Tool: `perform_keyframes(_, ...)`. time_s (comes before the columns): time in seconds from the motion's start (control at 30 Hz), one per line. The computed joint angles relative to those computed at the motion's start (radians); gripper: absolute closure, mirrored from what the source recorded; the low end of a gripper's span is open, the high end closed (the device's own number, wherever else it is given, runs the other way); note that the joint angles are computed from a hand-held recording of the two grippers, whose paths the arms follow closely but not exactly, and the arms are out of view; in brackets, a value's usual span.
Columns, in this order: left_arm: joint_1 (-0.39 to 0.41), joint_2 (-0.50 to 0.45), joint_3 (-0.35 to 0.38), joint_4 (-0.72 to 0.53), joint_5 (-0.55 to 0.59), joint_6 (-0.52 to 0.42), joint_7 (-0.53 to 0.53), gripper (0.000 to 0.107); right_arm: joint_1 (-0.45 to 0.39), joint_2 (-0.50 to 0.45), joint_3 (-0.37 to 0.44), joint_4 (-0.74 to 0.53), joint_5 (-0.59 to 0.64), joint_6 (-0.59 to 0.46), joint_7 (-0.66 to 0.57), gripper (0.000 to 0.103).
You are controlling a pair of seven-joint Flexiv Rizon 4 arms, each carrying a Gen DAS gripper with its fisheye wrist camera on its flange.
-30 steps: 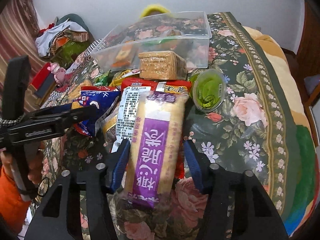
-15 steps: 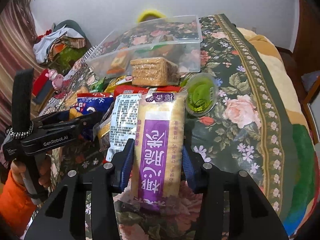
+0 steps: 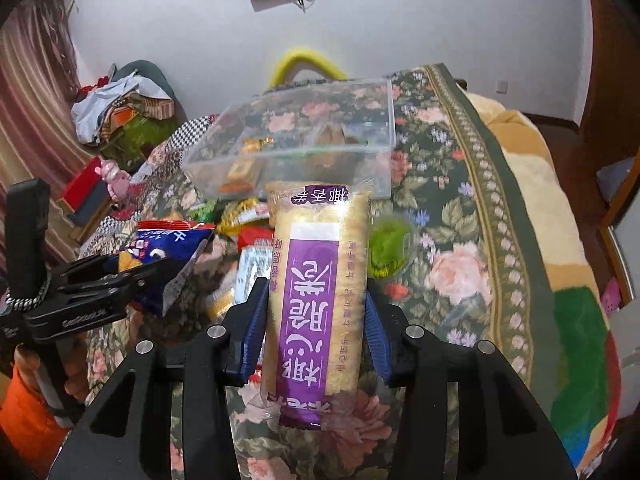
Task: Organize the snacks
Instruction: 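Lower the biscuit bag with the left tool while the right tool lowers the purple bar into the box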
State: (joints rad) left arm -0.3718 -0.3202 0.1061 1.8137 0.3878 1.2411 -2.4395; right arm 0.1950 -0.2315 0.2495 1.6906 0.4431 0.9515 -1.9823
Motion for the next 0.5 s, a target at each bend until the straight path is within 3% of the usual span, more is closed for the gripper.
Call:
perform_keyframes(0.23, -0.019, 0.015, 0.023, -0.076, 0.092, -0.022, -0.044, 0.048, 0.007, -0.027, 0.005, -0.054, -0.002, 0.036, -0.011, 0.061)
perform_keyframes(0.5, 0.001, -0.014, 0.017, -0.165, 0.110, -0.033, -0.035, 0.048, 0.012, -0.067, 0.019, -0.140, -0.018, 0.082, -0.034, 0.061)
